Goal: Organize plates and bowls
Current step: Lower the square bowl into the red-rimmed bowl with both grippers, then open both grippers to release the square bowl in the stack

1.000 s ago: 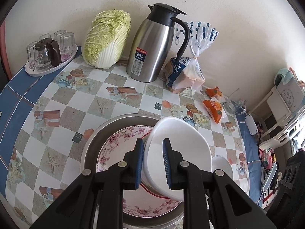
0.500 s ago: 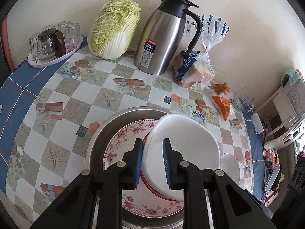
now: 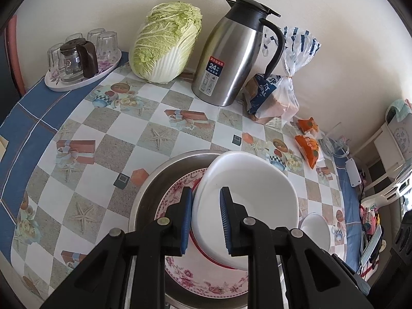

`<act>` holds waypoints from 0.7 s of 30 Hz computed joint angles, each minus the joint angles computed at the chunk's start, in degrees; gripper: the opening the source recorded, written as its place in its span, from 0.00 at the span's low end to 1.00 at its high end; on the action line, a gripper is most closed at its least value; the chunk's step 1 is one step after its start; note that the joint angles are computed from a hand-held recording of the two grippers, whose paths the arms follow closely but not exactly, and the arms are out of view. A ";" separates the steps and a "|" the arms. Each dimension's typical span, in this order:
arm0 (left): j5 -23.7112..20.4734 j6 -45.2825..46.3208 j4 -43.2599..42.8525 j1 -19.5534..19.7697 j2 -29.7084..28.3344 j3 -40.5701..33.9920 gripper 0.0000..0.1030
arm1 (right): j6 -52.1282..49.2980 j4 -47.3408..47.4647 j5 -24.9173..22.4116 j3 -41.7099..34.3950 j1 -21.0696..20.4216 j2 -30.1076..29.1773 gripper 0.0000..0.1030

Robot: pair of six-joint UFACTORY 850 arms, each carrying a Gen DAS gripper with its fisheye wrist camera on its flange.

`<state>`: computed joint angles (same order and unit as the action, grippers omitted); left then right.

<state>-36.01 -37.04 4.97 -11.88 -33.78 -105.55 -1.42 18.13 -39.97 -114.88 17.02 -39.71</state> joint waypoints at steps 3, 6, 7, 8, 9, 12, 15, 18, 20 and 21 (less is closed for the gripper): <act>-0.50 0.88 -1.15 0.10 -0.27 -0.29 0.20 | 0.20 -0.04 -0.49 0.08 -0.02 0.09 0.21; -0.72 2.04 -3.28 0.39 -0.47 -0.29 0.20 | -0.35 1.00 -0.65 0.22 -0.27 0.06 0.21; -0.75 2.25 -3.69 0.46 -0.47 -0.27 0.20 | -0.53 1.50 -0.77 0.20 -0.37 0.00 0.21; -0.69 2.30 -3.85 0.48 -0.40 -0.16 0.20 | -0.85 2.08 -0.78 0.25 -0.48 0.01 0.21; -0.69 2.38 -4.01 0.50 -0.35 -0.09 0.20 | -1.01 2.40 -0.86 0.28 -0.54 0.02 0.21; -0.84 2.36 -4.16 0.51 -0.18 0.01 0.21 | -1.39 3.26 -1.27 0.24 -0.67 0.00 0.21; -0.78 2.41 -3.96 0.51 0.24 0.22 0.23 | -1.63 3.92 -1.98 0.16 -0.74 0.00 0.34; -1.28 1.84 -2.88 0.42 0.50 0.15 0.32 | -1.30 2.85 -1.34 0.74 -0.52 0.65 0.43; -1.44 0.91 -2.18 0.44 0.84 0.38 0.46 | -1.04 1.96 -0.65 1.16 -0.41 1.19 0.49; -1.57 0.32 -1.70 0.47 0.98 0.42 0.48 | -0.75 1.38 -0.49 1.15 -0.39 1.32 0.53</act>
